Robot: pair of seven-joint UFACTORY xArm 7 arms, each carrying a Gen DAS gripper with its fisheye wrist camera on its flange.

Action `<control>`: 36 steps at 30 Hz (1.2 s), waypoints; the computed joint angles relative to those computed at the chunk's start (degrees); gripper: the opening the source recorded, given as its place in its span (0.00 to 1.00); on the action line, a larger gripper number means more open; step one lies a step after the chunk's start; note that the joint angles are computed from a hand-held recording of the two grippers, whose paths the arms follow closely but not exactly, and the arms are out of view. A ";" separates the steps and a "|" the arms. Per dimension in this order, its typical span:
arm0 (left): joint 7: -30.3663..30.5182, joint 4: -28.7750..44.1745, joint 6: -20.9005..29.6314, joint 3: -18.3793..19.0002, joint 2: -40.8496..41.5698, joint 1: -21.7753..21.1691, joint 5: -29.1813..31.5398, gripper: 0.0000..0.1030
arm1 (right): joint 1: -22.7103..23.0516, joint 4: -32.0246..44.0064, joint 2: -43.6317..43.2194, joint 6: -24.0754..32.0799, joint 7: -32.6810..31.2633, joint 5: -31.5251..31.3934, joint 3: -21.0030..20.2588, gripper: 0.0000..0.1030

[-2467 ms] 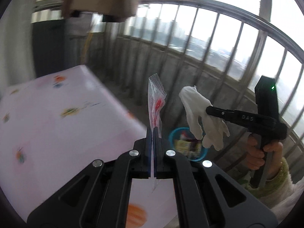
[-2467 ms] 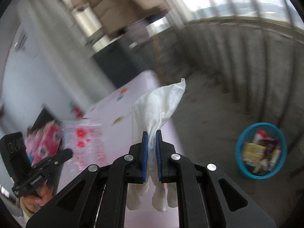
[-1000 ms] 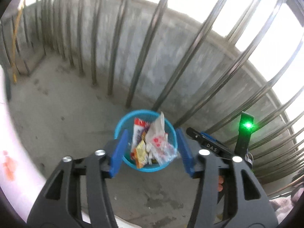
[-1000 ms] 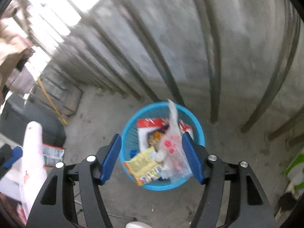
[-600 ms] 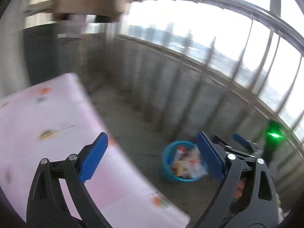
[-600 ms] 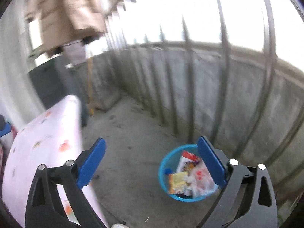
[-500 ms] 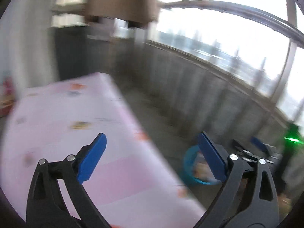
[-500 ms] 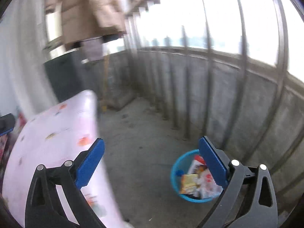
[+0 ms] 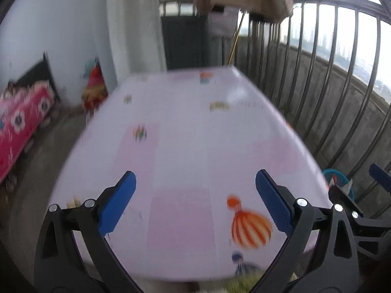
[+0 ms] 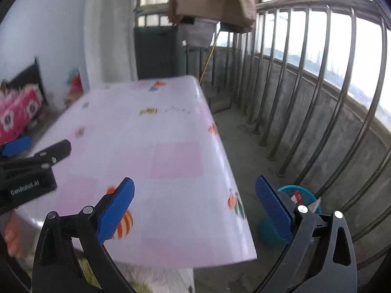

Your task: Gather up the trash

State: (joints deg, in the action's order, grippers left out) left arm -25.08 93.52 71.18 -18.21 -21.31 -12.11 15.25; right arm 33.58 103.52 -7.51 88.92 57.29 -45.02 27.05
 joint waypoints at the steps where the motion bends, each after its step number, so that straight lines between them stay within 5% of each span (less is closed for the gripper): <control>1: 0.25 -0.49 1.96 0.44 -0.57 -0.33 -1.21 0.91 | 0.37 2.04 1.39 2.57 -0.55 -0.93 1.06 0.94; 12: -0.27 -2.19 7.19 -0.27 -1.08 -1.43 -2.86 0.91 | 1.56 2.94 -0.11 13.81 0.86 5.78 -0.85 0.94; 36: -2.09 3.07 10.27 -0.88 3.97 -5.20 -1.94 0.91 | -6.32 -1.43 -6.01 16.28 3.81 10.95 1.70 0.94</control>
